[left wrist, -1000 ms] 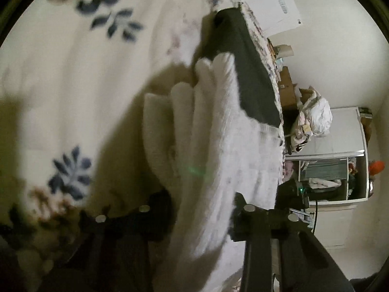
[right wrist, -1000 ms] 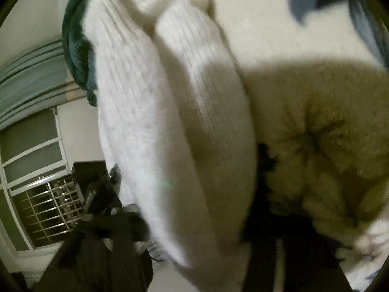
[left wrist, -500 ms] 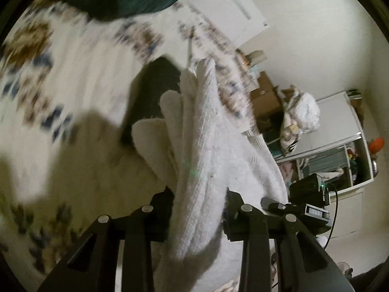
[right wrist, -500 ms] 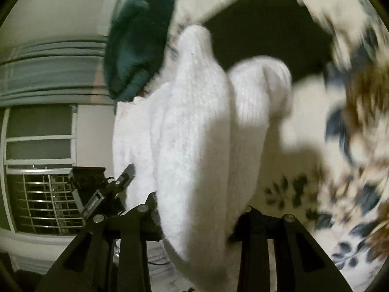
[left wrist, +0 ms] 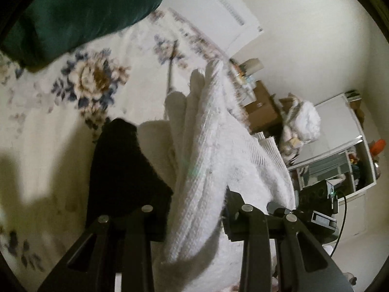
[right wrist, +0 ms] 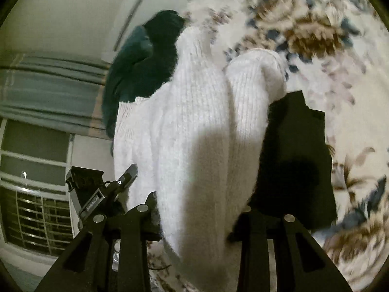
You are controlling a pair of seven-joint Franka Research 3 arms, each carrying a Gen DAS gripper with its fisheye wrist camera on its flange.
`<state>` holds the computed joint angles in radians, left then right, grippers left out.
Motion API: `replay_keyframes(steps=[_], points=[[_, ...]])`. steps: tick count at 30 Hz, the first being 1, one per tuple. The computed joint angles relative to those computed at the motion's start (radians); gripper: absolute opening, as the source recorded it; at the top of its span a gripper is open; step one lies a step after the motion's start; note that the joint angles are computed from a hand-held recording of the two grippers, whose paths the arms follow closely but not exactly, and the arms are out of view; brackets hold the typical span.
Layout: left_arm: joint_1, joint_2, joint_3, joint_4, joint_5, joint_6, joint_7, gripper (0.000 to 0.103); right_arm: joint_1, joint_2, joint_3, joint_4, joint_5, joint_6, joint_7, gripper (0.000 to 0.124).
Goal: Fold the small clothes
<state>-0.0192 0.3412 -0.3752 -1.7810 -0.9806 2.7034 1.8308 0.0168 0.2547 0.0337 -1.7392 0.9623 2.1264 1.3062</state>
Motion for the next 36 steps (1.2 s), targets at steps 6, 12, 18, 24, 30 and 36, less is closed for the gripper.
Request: replay_keyframes(steps=[6,12,18,24,30,36], points=[[0.007,0.103,-0.016,-0.001,0.082,0.012,-0.031,0.030,-0.008,0.178,0.010,0.084,-0.068,0.005,0.012,0.036],[-0.040,0.079,0.024,-0.034,0.262,0.047,-0.161,0.041,-0.007,0.229,0.022,0.128,-0.152,0.013,0.040,0.044],[-0.304,0.024,0.297,-0.031,0.897,0.018,-0.640,0.059,0.106,0.168,-0.029,0.111,-0.458,0.088,0.188,0.067],[-0.416,-0.017,0.386,-0.023,1.254,-0.091,-0.924,0.101,0.267,0.021,-0.106,-0.027,-0.961,0.200,0.503,0.102],[-0.428,-0.121,0.344,-0.080,1.405,-0.146,-1.080,0.103,0.302,-0.164,-0.088,-0.176,-1.328,0.170,0.776,0.103],[-0.407,-0.226,0.259,-0.095,1.465,-0.276,-1.157,0.103,0.250,-0.359,-0.007,-0.271,-1.413,0.074,0.850,0.103]])
